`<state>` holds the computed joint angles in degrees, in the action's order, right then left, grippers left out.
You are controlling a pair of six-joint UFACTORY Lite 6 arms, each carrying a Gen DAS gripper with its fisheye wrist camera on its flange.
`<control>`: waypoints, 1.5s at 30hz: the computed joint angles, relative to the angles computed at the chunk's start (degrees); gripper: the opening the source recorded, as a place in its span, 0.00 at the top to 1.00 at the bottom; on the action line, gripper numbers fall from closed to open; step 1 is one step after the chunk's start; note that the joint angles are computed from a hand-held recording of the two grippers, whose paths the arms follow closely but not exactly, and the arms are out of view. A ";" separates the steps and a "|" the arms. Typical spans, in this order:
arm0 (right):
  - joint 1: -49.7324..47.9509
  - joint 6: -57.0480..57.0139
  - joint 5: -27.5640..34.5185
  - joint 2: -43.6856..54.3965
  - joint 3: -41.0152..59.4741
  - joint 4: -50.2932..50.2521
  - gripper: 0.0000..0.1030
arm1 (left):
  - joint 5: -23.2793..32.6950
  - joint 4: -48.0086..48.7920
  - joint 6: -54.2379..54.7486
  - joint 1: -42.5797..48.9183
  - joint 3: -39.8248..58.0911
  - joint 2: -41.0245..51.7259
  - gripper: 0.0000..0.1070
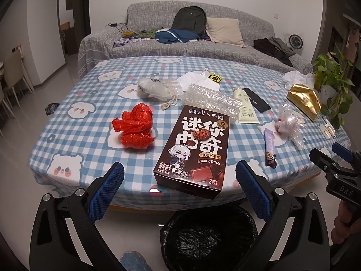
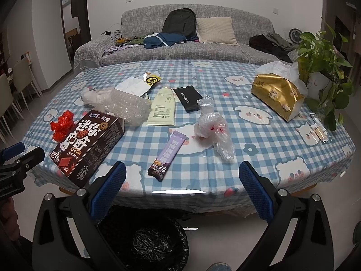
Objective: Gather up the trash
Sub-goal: 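Move both tools toward the brown cookie box and clear plastic bag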
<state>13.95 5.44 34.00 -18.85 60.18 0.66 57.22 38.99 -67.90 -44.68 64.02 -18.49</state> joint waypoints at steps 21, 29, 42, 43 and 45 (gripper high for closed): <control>-1.02 -1.41 -0.35 0.27 -0.05 1.26 0.07 | 0.05 0.20 0.72 -0.35 1.23 1.78 0.09; -1.09 -1.50 -0.23 0.23 0.03 1.40 0.07 | 0.08 0.15 0.68 -0.41 1.41 1.98 0.09; -1.37 -1.98 -0.39 0.23 -0.07 1.61 0.07 | 1.29 0.63 0.13 -1.21 1.52 1.82 0.09; -1.33 -1.86 -0.40 0.21 -0.07 1.51 0.07 | 1.39 0.66 0.17 -1.21 1.43 1.68 0.09; -1.51 -2.25 -0.57 0.36 -0.12 1.83 0.07 | 1.35 0.35 0.79 -0.68 1.61 1.59 0.09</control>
<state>12.44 3.19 33.44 -18.49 60.06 2.49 58.57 39.33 -67.11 -45.36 65.63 -16.90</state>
